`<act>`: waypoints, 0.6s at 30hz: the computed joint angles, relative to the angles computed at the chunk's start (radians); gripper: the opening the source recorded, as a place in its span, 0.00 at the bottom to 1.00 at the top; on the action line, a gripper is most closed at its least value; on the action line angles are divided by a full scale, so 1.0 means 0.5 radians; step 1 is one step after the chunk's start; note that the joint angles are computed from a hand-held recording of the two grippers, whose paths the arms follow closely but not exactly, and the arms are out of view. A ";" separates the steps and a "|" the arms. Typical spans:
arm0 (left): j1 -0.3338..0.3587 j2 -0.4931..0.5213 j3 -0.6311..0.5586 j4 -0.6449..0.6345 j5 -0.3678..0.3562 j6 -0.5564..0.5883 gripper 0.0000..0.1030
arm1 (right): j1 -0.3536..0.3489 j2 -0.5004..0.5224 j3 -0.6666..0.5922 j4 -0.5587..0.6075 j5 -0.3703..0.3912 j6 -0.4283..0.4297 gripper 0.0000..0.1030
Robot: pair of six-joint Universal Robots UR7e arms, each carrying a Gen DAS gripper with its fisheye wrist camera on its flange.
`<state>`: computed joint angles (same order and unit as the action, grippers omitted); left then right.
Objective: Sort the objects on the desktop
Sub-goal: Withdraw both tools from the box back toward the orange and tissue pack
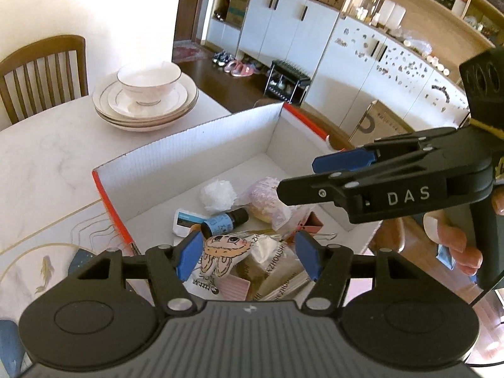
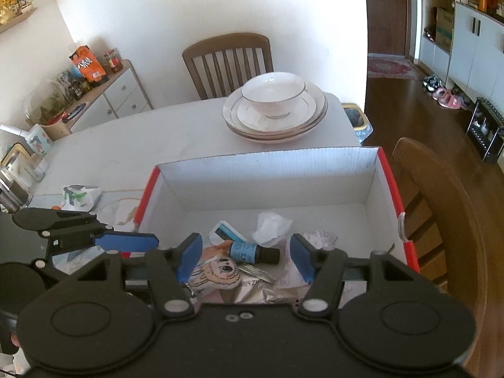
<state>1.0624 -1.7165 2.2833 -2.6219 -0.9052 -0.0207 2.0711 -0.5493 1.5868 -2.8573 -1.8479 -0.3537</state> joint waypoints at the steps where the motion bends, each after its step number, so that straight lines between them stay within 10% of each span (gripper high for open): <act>1: -0.012 -0.015 0.013 -0.005 0.006 -0.001 0.62 | 0.007 -0.012 0.020 -0.022 0.003 -0.001 0.60; 18: -0.176 -0.722 0.197 0.351 0.129 0.010 0.63 | 0.234 -0.037 0.279 -0.346 -0.055 0.111 0.76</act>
